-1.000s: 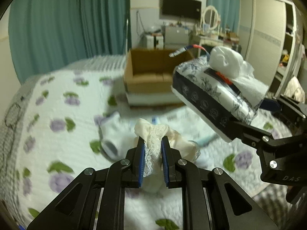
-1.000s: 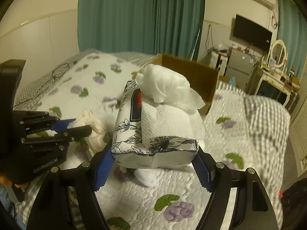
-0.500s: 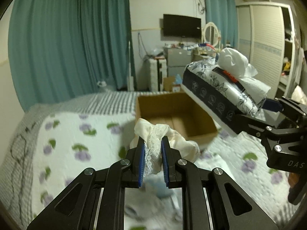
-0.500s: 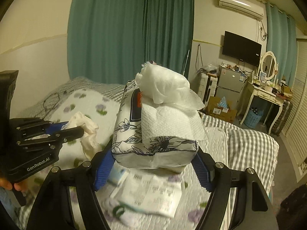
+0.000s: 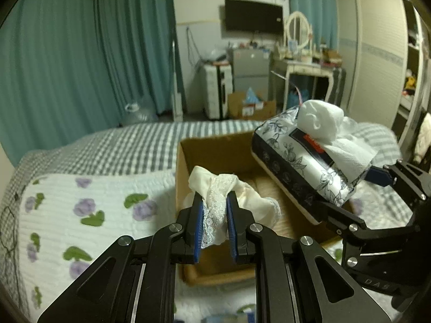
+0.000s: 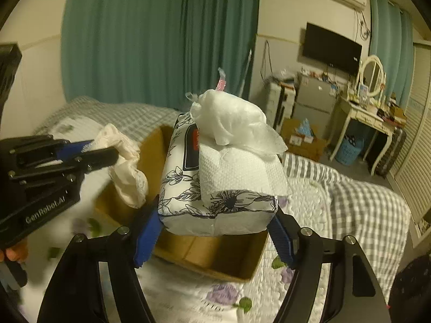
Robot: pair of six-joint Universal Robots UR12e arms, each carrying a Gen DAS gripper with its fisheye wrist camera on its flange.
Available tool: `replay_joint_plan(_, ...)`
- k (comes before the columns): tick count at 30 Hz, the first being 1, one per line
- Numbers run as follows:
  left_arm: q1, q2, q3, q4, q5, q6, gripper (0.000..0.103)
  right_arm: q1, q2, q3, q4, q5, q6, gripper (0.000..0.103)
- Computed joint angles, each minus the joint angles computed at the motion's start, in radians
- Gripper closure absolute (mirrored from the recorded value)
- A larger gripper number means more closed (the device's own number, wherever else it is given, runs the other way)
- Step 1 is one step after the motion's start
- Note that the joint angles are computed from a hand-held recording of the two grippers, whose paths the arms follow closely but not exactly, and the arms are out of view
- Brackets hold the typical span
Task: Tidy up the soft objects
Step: 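Carry the lace cloth and tissue box into the cardboard box and release both, then grasp the white hair tie bundle with the right gripper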
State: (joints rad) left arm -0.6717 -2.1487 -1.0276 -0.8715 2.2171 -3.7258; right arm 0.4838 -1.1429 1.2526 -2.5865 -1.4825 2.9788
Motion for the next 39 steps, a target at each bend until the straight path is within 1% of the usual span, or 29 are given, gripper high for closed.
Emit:
replay_joint_plan(4,0.008,-0.024,0.021,-0.016,-0.022,0.020,0.086,-0.002,0.036,-0.015,0.005,-0.013,-0.024,0.032)
replay_joint_plan(6,0.009,-0.028,0.023,-0.010,-0.028,0.030,0.081,-0.005,0.042,-0.009,-0.005,-0.009,-0.026,0.030)
replay_joint_plan(8,0.009,-0.031,0.029,-0.013,-0.041,0.029,0.080,-0.011,0.041,0.004,-0.030,0.014,-0.018,0.022)
replay_joint_plan(9,0.008,-0.034,0.037,-0.031,-0.040,0.018,0.074,-0.014,0.038,0.013,-0.043,0.027,-0.007,0.022)
replay_joint_plan(10,0.007,-0.034,0.041,-0.045,-0.037,0.010,0.061,-0.017,0.031,0.024,-0.055,0.033,0.006,0.021)
replay_joint_plan(11,0.006,-0.031,0.039,-0.048,-0.034,0.005,0.056,-0.020,0.027,0.027,-0.060,0.034,0.016,0.019)
replay_joint_plan(12,0.004,-0.029,0.035,-0.046,-0.030,0.006,0.046,-0.022,0.022,0.030,-0.063,0.034,0.027,0.019)
replay_joint_plan(13,-0.001,-0.024,0.031,-0.044,-0.018,0.006,0.040,-0.023,0.015,0.035,-0.071,0.033,0.040,0.017)
replay_joint_plan(16,-0.017,-0.008,0.024,-0.050,0.014,0.021,0.037,-0.026,-0.012,0.052,-0.095,0.025,0.066,0.012)
replay_joint_plan(18,-0.028,0.006,0.019,-0.060,0.034,0.024,0.035,-0.028,-0.036,0.065,-0.106,0.025,0.082,0.010)
replay_joint_plan(20,-0.041,0.028,0.003,-0.050,0.053,0.025,0.026,-0.028,-0.063,0.078,-0.107,0.024,0.093,0.005)
replay_joint_plan(21,-0.052,0.042,-0.010,-0.038,0.071,0.023,0.018,-0.027,-0.077,0.083,-0.103,0.023,0.094,0.005)
replay_joint_plan(22,-0.063,0.052,-0.018,-0.029,0.095,0.021,0.015,-0.025,-0.096,0.092,-0.098,0.015,0.092,0.004)
replay_joint_plan(24,-0.083,0.072,-0.035,-0.010,0.130,0.024,0.011,-0.020,-0.126,0.109,-0.088,0.004,0.079,0.003)
replay_joint_plan(25,-0.091,0.080,-0.039,-0.011,0.137,0.021,0.008,-0.017,-0.142,0.116,-0.077,-0.001,0.068,0.003)
replay_joint_plan(27,-0.105,0.100,-0.054,-0.023,0.145,0.008,0.008,-0.009,-0.175,0.134,-0.065,-0.013,0.051,0.003)
replay_joint_plan(30,-0.129,0.127,-0.070,-0.061,0.157,-0.038,0.008,0.006,-0.225,0.162,-0.036,-0.029,0.034,0.002)
replay_joint_plan(33,-0.149,0.152,-0.102,-0.093,0.162,-0.110,0.007,0.022,-0.266,0.182,0.029,-0.041,0.033,0.002)
replay_joint_plan(35,-0.162,0.164,-0.124,-0.137,0.176,-0.182,0.007,0.032,-0.285,0.202,0.061,-0.048,0.025,0.002)
replay_joint_plan(36,-0.168,0.170,-0.139,-0.160,0.172,-0.225,0.007,0.035,-0.295,0.217,0.070,-0.048,0.018,0.002)
replay_joint_plan(37,-0.172,0.173,-0.151,-0.165,0.161,-0.243,0.007,0.040,-0.301,0.230,0.077,-0.048,0.014,0.002)
replay_joint_plan(39,-0.177,0.181,-0.192,-0.154,0.127,-0.284,0.007,0.046,-0.314,0.265,0.109,-0.033,0.011,0.002)
